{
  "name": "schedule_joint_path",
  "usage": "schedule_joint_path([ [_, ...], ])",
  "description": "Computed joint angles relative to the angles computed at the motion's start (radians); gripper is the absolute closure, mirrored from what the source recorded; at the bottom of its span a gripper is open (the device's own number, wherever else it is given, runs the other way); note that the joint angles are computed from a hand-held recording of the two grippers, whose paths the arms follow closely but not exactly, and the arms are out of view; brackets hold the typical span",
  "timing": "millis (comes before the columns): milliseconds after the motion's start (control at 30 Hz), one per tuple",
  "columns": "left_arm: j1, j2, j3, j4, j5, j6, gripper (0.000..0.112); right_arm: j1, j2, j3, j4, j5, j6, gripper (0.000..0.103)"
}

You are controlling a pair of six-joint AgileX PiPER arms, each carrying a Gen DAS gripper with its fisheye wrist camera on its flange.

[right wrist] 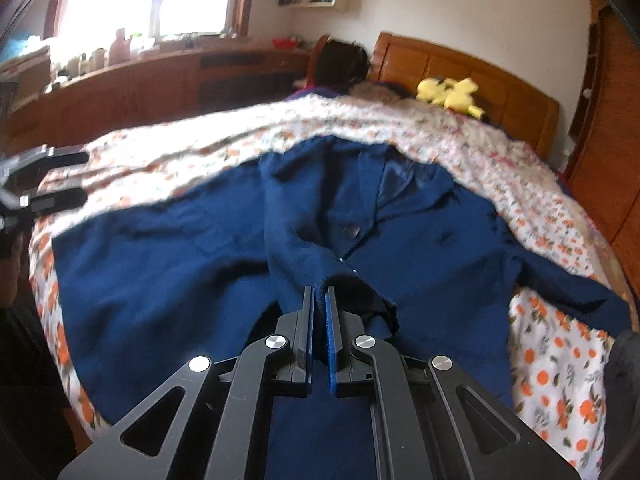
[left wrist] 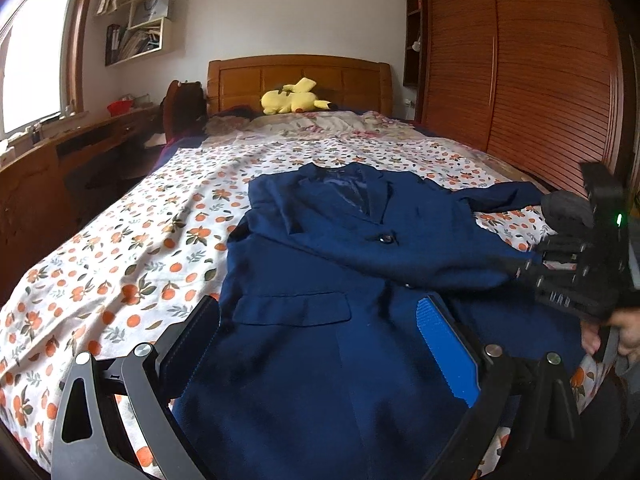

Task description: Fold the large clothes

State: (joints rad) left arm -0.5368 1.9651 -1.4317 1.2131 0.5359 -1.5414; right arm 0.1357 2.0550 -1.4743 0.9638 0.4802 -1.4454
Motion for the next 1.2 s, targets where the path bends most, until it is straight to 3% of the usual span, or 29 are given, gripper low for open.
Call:
schedule_joint_path([
  [167, -0.005, 0.016, -0.023, -0.019, -0.006, 0.032, 0.013, 0.01, 0.001, 0.046, -0.034, 0.017, -0.002, 0.095],
  [300, -0.008, 0.023, -0.031, -0.029, -0.007, 0.049, 0.013, -0.011, -0.025, 0.067, -0.003, 0.057, -0.026, 0.083],
  [400, -0.01, 0.018, -0.023, -0.015, -0.003, 0.033, 0.013, -0.034, -0.047, 0.068, 0.042, 0.081, -0.053, 0.081],
  [567, -0.012, 0.005, -0.003, 0.011, -0.02, -0.01, 0.013, -0.059, -0.036, 0.027, 0.066, 0.033, -0.035, 0.069],
  [633, -0.015, 0.004, -0.001, 0.012, -0.028, -0.011, 0.013, -0.062, -0.006, -0.011, 0.032, 0.012, 0.008, 0.062],
  [700, -0.022, 0.007, -0.003, 0.011, -0.029, -0.005, 0.013, -0.071, 0.047, -0.074, -0.043, 0.012, 0.11, 0.062],
  [933, -0.047, 0.015, -0.007, 0.012, -0.039, 0.0, 0.013, -0.075, 0.188, -0.247, -0.201, 0.103, 0.336, 0.061],
  [1100, -0.068, 0.02, -0.011, 0.012, -0.045, -0.004, 0.013, -0.057, 0.239, -0.32, -0.259, 0.142, 0.419, 0.049],
  [1200, -0.079, 0.023, -0.016, 0.015, -0.049, -0.013, 0.013, -0.053, 0.278, -0.376, -0.293, 0.177, 0.473, 0.048],
])
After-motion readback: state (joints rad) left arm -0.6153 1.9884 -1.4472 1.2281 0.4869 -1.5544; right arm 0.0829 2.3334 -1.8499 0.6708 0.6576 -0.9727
